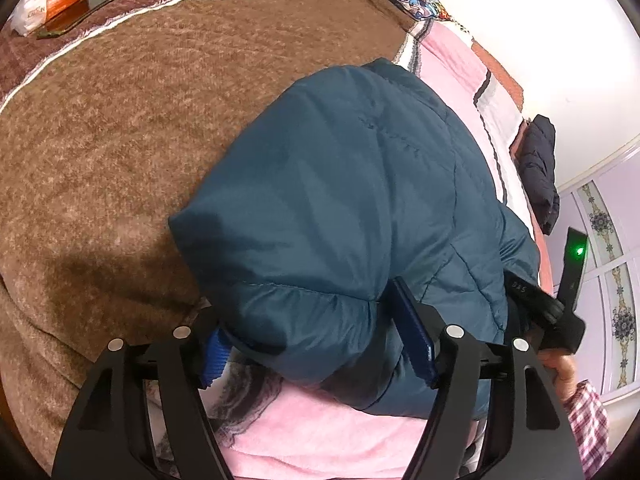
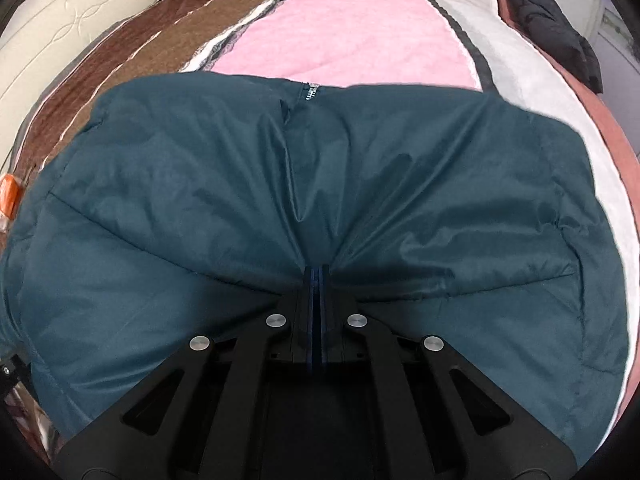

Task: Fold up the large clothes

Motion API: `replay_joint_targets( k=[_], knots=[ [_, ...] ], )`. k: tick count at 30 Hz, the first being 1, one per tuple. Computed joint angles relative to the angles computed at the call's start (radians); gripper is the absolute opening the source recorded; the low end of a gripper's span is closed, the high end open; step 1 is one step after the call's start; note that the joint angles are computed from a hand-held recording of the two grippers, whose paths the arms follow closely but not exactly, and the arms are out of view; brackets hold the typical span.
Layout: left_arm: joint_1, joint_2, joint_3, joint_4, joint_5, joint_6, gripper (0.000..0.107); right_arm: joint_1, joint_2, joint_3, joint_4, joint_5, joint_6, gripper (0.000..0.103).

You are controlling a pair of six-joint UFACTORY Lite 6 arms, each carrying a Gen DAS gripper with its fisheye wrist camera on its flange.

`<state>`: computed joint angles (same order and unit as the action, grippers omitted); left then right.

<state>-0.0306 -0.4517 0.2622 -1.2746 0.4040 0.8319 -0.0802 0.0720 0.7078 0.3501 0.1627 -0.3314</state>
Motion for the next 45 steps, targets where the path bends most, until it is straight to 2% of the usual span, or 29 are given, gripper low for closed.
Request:
replay_joint_targets(
  k=[2,5,8,10,12,15,18,21,26,28,30,32,35,37,39,41,44,45],
  knots=[
    [0.018,0.019,0.002,-0.039,0.019,0.035,0.070,-0.002,-0.006,-0.011,0.062,-0.002,-0.051,0.002],
    [0.047,0.052,0.006,-0.103,0.052,0.086,0.070,-0.011,-0.019,0.019,0.013,0.056,0.016,0.002],
    [0.048,0.038,-0.002,-0.130,0.059,0.114,0.068,-0.064,-0.112,0.016,0.215,0.140,-0.156,0.002],
    [0.025,0.021,-0.006,-0.113,0.037,0.099,0.068,-0.071,-0.175,0.021,0.246,0.148,-0.178,0.002],
    [0.020,0.020,-0.005,-0.105,0.033,0.085,0.068,-0.067,-0.169,0.073,0.265,0.161,-0.181,0.002],
    [0.031,0.026,0.001,-0.097,0.049,0.076,0.068,-0.044,-0.025,0.229,0.197,0.187,-0.092,0.002],
    [0.024,0.024,0.002,-0.088,0.045,0.057,0.068,-0.012,0.163,0.399,-0.001,0.187,0.138,0.002],
    [0.017,0.020,0.004,-0.081,0.041,0.048,0.068,-0.026,0.364,0.577,-0.035,0.270,0.205,0.000],
    [0.022,0.063,0.029,-0.115,0.048,0.067,0.070,-0.040,0.418,0.641,-0.039,0.311,0.199,0.000],
    [0.030,0.092,0.045,-0.124,0.058,0.062,0.070,-0.051,0.325,0.570,-0.028,0.295,0.191,0.000],
    [0.048,0.096,0.044,-0.154,0.075,0.084,0.070,-0.071,0.156,0.419,0.089,0.254,0.086,0.001],
    [0.044,0.083,0.036,-0.173,0.070,0.097,0.066,-0.103,-0.053,0.263,0.169,0.303,-0.045,0.001],
    [0.027,0.051,0.021,-0.176,0.046,0.098,0.060,-0.159,-0.367,0.033,0.224,0.444,-0.163,0.001],
    [0.032,0.025,0.006,-0.178,0.045,0.102,0.050,-0.190,-0.576,-0.126,0.213,0.571,-0.176,0.001],
    [0.027,-0.012,-0.005,-0.172,0.036,0.100,0.042,-0.183,-0.757,-0.275,0.186,0.643,-0.140,0.001],
    [0.020,-0.042,-0.011,-0.138,0.028,0.078,0.035,-0.175,-0.819,-0.356,0.185,0.662,-0.115,0.001],
    [-0.007,-0.124,-0.017,-0.022,0.015,-0.036,0.028,-0.180,-0.774,-0.415,0.228,0.631,-0.139,0.001],
    [-0.026,-0.154,-0.016,0.023,0.005,-0.083,0.026,-0.169,-0.730,-0.427,0.246,0.585,-0.163,0.001]
  ],
)
